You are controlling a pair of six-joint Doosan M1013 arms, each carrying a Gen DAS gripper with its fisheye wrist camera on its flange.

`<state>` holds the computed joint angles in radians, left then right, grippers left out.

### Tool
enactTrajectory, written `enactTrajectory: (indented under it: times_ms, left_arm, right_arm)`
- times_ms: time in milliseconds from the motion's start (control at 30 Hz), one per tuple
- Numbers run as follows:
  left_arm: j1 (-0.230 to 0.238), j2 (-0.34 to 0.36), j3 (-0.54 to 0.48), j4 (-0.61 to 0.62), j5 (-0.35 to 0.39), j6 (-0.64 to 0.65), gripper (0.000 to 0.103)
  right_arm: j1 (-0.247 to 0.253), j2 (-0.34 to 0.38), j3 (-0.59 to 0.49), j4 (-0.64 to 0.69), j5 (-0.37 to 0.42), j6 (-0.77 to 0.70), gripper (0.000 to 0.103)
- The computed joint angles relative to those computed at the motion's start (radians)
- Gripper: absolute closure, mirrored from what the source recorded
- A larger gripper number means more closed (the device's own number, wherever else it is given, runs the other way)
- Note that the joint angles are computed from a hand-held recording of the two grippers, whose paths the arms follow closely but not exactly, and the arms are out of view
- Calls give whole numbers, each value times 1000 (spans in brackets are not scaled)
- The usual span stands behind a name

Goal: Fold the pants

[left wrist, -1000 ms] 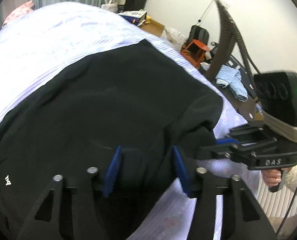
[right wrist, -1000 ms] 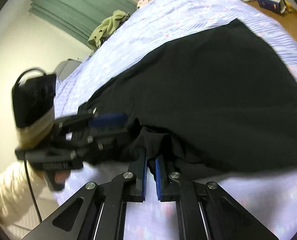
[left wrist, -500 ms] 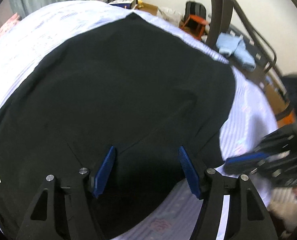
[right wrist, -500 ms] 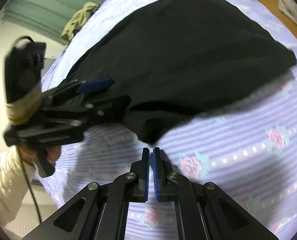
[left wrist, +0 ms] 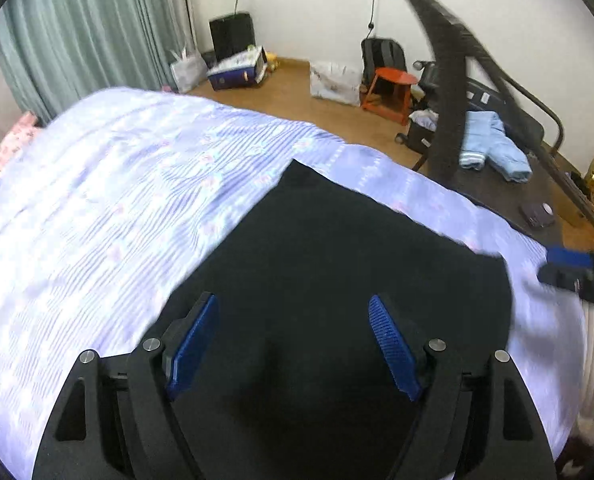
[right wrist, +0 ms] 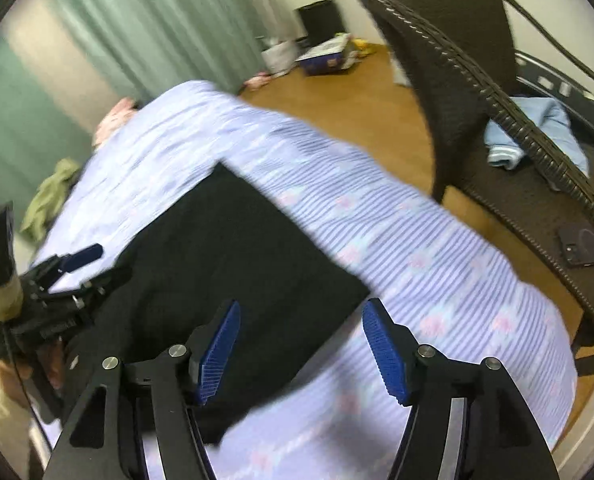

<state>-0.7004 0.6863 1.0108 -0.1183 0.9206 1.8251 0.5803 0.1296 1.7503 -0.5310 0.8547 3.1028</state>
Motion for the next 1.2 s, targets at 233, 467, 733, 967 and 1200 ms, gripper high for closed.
enactTrajectory:
  times_ms: [233,467,733,967,1200]
  left_arm:
    - [-23,207,-298,64,186,-65,55]
    - [-48,294,-406,177,232,-154,68]
    - [-41,176,-272,183,84,-265,52]
    - [14,-195,248,242,-244,-507,29]
    - [69,-437,578,456,-222,-855,25]
  right_arm:
    - [-62,3,75,80,-66,89,38]
    - [-76,22,80,115,-55,61,38]
    - [-60,18,38,52,-3,19,38]
    - [1,7,-36,28,-5,-163,38]
    - [85,98,-179,121,-35,-423,36]
